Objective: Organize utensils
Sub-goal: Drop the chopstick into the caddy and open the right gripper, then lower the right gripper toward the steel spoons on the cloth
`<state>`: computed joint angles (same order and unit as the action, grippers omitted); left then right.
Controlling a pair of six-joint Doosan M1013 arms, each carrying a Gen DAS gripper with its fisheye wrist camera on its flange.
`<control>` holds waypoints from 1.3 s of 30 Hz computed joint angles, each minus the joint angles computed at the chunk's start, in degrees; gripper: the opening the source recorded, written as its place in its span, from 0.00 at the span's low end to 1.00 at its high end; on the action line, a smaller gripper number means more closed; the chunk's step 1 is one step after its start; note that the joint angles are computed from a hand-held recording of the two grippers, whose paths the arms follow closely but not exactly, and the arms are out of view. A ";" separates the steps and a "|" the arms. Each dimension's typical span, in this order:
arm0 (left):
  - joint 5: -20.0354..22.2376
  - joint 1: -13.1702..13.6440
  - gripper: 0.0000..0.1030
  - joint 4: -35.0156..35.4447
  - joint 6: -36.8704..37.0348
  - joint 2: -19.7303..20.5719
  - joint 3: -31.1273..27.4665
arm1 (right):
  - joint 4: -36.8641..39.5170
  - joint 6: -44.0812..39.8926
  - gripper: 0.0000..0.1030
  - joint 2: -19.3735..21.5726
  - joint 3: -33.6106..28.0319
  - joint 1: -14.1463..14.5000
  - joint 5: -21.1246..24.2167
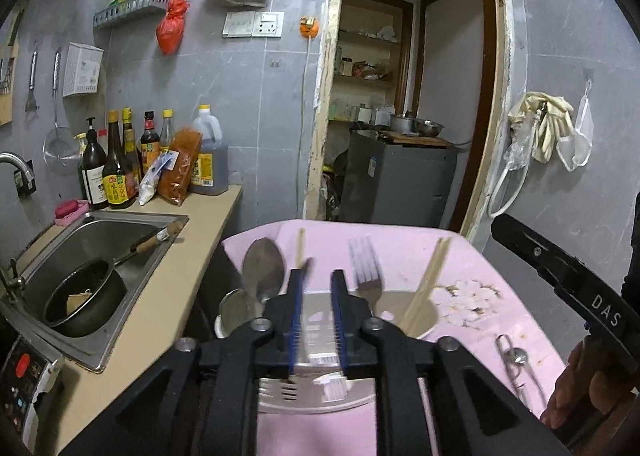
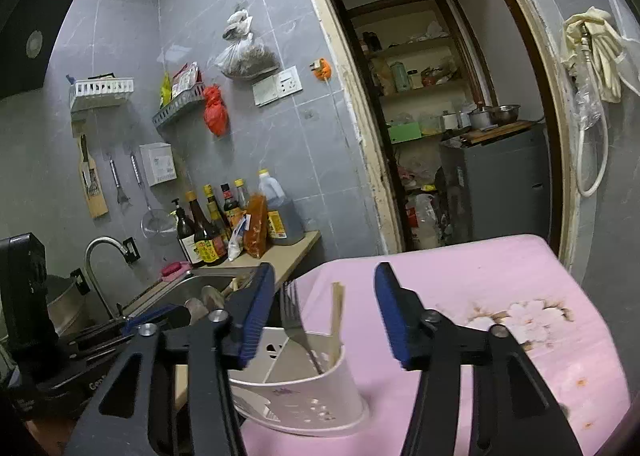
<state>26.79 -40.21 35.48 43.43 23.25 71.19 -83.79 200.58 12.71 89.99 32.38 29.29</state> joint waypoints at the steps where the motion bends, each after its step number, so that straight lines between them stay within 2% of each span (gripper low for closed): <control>1: -0.29 -0.26 0.26 0.64 -1.02 -0.14 0.05 | 0.15 -0.10 0.57 -0.58 0.47 -0.15 0.14; 6: -0.54 -1.90 0.36 4.54 -6.05 -0.37 -0.48 | 0.39 -0.99 0.73 -3.56 3.09 -0.93 1.33; 8: -0.69 -2.69 0.49 6.60 -8.39 -0.43 -0.60 | 0.10 -1.10 0.79 -5.05 4.54 -1.25 2.24; 12: -1.11 -4.21 0.66 11.29 -14.34 -0.57 -0.56 | 1.14 -2.95 0.89 -7.40 6.56 -2.10 3.51; 14: -0.77 -5.13 0.79 14.14 -17.55 -0.52 -0.64 | 1.24 -3.57 0.94 -8.73 7.99 -2.61 4.13; 17: 0.13 -6.83 0.91 19.09 -22.50 -0.29 -0.74 | 1.75 -4.79 0.98 -10.49 9.85 -3.47 4.60; 21: 1.82 -8.72 0.94 22.69 -26.15 0.29 -1.13 | 2.73 -7.04 0.99 -12.57 12.06 -4.85 4.45; 29: 6.38 -12.20 0.96 26.16 -28.47 2.16 -2.65 | 3.25 -9.94 0.99 -16.04 16.29 -7.34 3.08; 34: 8.48 -13.46 0.96 24.67 -26.85 3.41 -3.67 | 7.83 -14.27 0.99 -17.03 18.23 -9.17 1.23; 39: 8.72 -13.45 0.96 17.14 -20.25 4.83 -5.04 | 15.81 -21.03 0.99 -16.95 19.49 -11.50 -2.03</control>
<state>35.51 -53.65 52.62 23.18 28.07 66.16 -67.98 179.56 -4.24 109.47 20.88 27.26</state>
